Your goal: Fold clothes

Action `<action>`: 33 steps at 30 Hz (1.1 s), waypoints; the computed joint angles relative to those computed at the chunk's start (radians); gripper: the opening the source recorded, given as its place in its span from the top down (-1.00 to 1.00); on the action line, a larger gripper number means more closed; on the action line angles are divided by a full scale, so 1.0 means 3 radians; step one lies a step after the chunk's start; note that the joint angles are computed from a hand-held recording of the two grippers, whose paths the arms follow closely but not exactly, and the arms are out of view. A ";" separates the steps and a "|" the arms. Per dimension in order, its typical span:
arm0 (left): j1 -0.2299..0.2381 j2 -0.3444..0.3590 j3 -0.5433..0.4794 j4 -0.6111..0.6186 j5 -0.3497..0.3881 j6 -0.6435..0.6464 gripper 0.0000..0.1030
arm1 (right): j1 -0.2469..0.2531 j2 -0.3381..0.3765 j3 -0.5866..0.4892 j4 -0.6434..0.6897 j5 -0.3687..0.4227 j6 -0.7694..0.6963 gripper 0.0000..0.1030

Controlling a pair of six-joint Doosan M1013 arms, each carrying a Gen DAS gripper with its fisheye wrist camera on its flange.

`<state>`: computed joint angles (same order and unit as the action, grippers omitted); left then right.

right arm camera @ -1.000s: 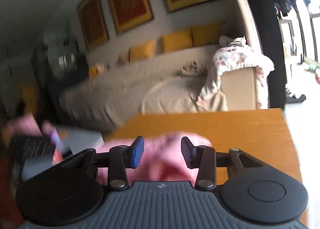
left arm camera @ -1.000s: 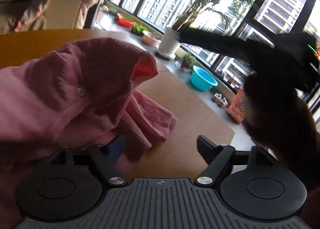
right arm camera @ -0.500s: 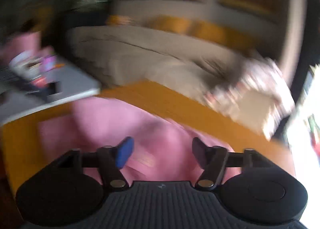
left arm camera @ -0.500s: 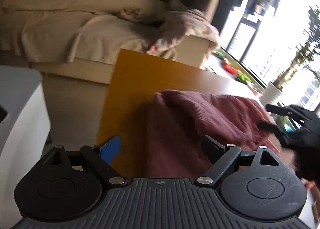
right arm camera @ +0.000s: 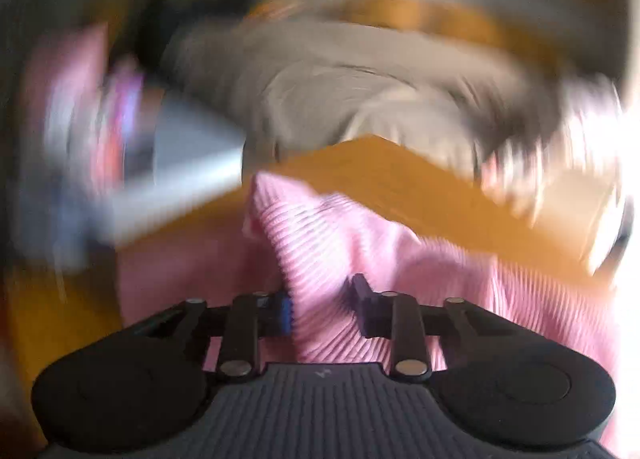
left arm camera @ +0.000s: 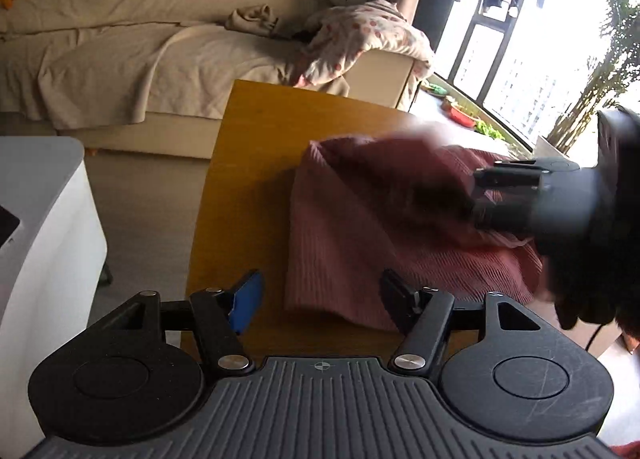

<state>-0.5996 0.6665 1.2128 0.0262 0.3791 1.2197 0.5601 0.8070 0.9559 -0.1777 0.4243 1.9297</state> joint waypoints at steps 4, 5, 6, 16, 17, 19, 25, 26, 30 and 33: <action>-0.0018 0.0096 -0.0142 0.0232 0.0111 -0.0235 -0.38 | -0.0177 -0.0065 0.0242 0.1094 -0.0429 0.0027 0.49; -0.0026 0.0133 -0.0196 0.0319 0.0146 -0.0303 -0.38 | -0.0203 -0.0065 0.0271 0.1263 -0.0464 -0.0011 0.49; -0.0034 0.0171 -0.0255 0.0402 0.0188 -0.0364 -0.33 | -0.0224 -0.0061 0.0290 0.1429 -0.0475 -0.0071 0.49; -0.0224 0.0315 -0.0431 0.2035 0.0262 -0.0669 0.89 | -0.0255 -0.0073 0.0603 0.3223 -0.0863 -0.1296 0.50; -0.0246 0.0297 -0.0414 0.2119 0.0229 -0.0536 0.90 | -0.0261 -0.0068 0.0618 0.3456 -0.0885 -0.1511 0.50; -0.0274 0.0265 -0.0404 0.1962 0.0189 -0.0082 0.90 | -0.0265 -0.0057 0.0623 0.3750 -0.0922 -0.1820 0.50; -0.0332 0.0258 -0.0442 0.0982 0.0413 0.1415 0.90 | -0.0269 -0.0053 0.0631 0.4062 -0.0948 -0.2144 0.50; -0.0337 0.0263 -0.0440 0.0915 0.0444 0.1543 0.91 | -0.0273 -0.0050 0.0629 0.4133 -0.0940 -0.2207 0.50; -0.0259 0.0250 -0.0502 0.0115 0.0541 0.1994 0.76 | -0.0276 -0.0045 0.0629 0.4214 -0.0932 -0.2300 0.50; -0.0135 0.0213 -0.0523 -0.0723 0.0427 0.2001 0.00 | -0.0273 -0.0043 0.0623 0.4170 -0.0932 -0.2267 0.49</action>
